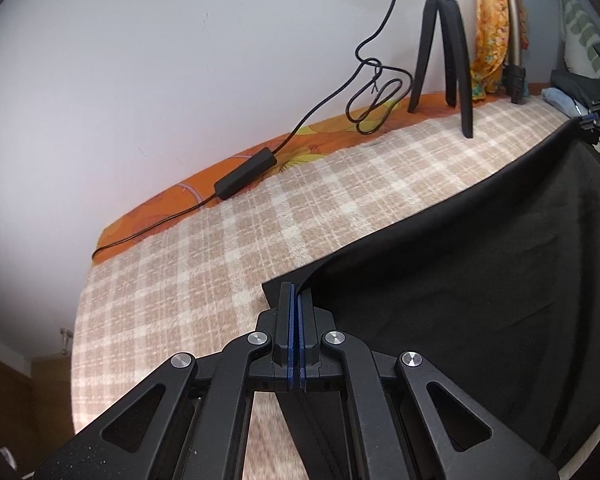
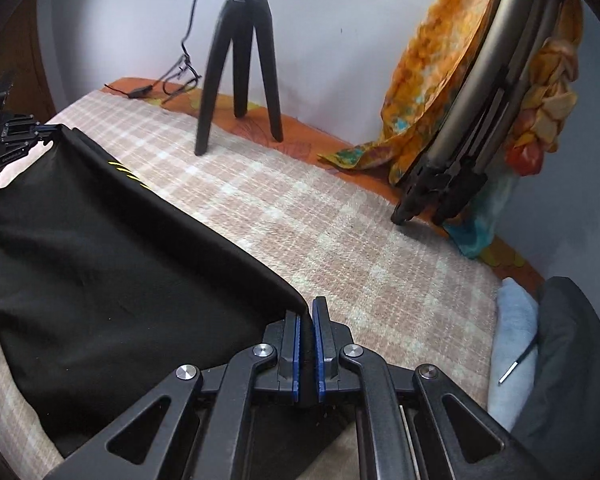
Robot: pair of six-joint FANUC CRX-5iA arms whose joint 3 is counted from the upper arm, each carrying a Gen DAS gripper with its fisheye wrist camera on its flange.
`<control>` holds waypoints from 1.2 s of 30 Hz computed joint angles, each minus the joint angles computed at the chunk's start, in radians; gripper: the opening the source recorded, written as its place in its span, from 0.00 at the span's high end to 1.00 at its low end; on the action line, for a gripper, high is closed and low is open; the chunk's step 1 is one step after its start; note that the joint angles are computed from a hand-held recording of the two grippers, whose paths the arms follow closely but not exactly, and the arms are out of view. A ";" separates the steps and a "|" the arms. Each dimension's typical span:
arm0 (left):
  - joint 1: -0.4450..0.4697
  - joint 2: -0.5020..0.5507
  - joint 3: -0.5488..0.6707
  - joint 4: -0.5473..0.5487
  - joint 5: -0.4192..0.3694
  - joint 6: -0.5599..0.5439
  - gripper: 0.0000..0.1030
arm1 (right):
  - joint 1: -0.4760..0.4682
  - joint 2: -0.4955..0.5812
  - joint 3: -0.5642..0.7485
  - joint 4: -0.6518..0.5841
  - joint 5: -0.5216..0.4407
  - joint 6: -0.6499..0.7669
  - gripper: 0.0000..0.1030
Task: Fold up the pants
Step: 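Lift the pants with both grippers and fold them over toward the legs, then open both grippers and release the folded pants onto the bed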
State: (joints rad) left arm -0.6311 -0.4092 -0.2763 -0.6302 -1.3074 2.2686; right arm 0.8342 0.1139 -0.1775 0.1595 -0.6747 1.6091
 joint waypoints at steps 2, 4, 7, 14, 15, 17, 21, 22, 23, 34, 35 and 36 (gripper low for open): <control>0.017 0.012 0.007 0.003 0.004 -0.013 1.00 | 0.003 0.020 0.009 0.023 -0.003 -0.018 0.97; 0.034 0.022 0.009 0.010 0.006 -0.022 1.00 | 0.005 0.035 0.019 0.036 -0.007 -0.027 0.97; 0.057 0.032 0.003 0.029 0.014 -0.029 1.00 | 0.010 0.056 0.032 0.058 -0.019 -0.051 0.97; 0.045 0.049 0.019 -0.006 -0.039 0.036 0.88 | 0.021 0.080 0.039 0.101 -0.042 -0.096 0.87; 0.050 0.042 0.016 -0.007 -0.053 0.049 0.84 | 0.022 0.080 0.032 0.127 -0.038 -0.122 0.78; 0.066 0.018 0.004 0.001 -0.066 0.064 0.77 | 0.018 0.082 0.029 0.149 -0.040 -0.157 0.72; 0.031 -0.030 -0.005 -0.038 -0.116 0.128 0.72 | 0.014 0.069 0.013 0.158 -0.030 -0.181 0.67; 0.013 -0.041 -0.004 -0.051 -0.134 0.144 0.71 | 0.015 0.064 0.006 0.168 -0.027 -0.194 0.65; -0.004 -0.054 -0.005 -0.060 -0.151 0.158 0.71 | 0.016 0.059 -0.003 0.181 -0.025 -0.212 0.63; -0.423 -0.086 0.035 -0.142 -0.310 0.444 0.71 | 0.036 -0.071 -0.120 0.294 0.006 -0.418 0.37; -0.461 -0.077 0.039 -0.144 -0.310 0.474 0.71 | 0.042 -0.095 -0.131 0.275 0.007 -0.415 0.35; -0.501 -0.061 0.045 -0.145 -0.310 0.501 0.71 | 0.048 -0.119 -0.140 0.249 0.009 -0.405 0.34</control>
